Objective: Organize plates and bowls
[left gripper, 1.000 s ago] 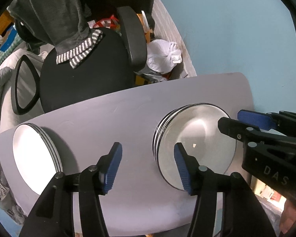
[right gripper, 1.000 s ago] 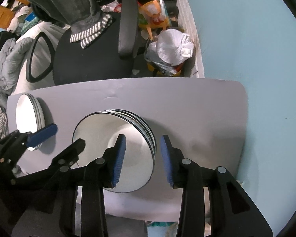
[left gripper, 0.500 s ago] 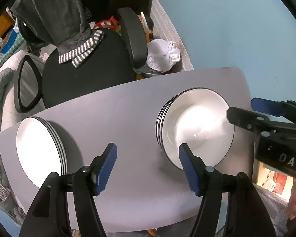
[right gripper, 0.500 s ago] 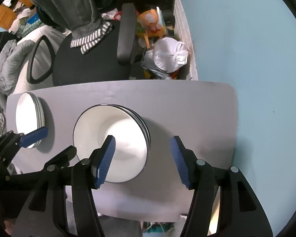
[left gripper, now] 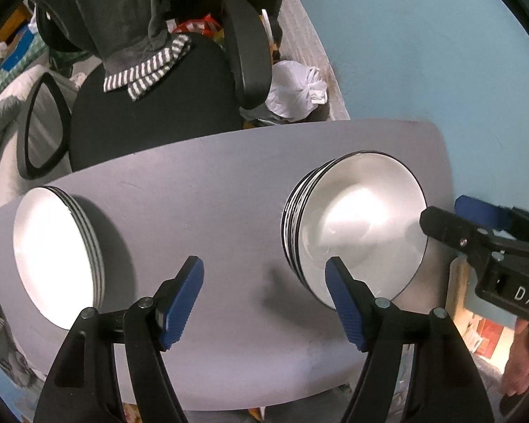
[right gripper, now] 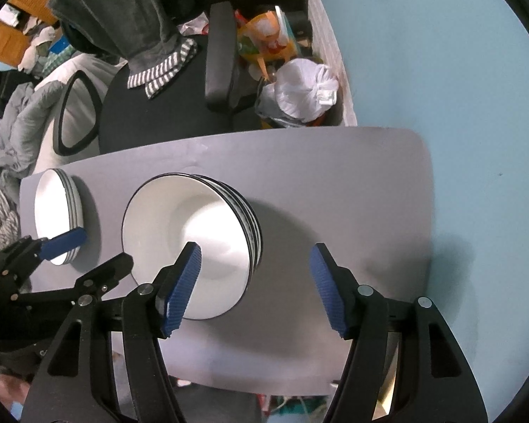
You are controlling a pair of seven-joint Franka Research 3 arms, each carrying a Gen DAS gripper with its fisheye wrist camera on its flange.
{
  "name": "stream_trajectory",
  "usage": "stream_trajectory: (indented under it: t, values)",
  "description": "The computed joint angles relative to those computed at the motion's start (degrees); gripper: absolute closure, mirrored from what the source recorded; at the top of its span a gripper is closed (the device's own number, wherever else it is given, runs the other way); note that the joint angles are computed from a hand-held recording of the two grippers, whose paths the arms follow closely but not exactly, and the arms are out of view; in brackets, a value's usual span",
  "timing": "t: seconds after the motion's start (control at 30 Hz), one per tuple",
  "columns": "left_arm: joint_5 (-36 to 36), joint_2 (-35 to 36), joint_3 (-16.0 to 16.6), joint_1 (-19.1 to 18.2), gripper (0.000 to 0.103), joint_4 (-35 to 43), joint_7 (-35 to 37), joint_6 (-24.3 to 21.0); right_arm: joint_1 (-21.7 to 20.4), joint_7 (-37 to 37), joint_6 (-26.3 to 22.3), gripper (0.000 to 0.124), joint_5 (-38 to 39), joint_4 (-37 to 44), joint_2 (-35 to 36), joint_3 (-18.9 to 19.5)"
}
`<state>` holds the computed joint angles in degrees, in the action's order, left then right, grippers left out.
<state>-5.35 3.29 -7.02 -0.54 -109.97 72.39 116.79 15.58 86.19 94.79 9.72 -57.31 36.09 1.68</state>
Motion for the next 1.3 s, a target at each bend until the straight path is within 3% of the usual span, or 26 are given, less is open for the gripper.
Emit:
stream_trajectory:
  t: [0.17, 0.57, 1.3]
  values:
    - [-0.36, 2.14, -0.10, 0.11, 0.030, 1.37, -1.39, -0.65, -0.73, 1.03, -0.24, 0.060, 1.29, 0.87, 1.55, 0.14]
    - [-1.18, 5.99, -0.44, 0.98, 0.030, 3.33, -2.85, -2.59, -2.38, 2.56, -6.61, 0.059, 4.29, 8.95, 8.69, 1.09]
    - [-6.01, 9.32, -1.17, 2.29, 0.030, 5.24, -2.70, -2.53, -3.27, 1.89, -9.24, 0.060, 5.81, 13.84, 13.05, 1.64]
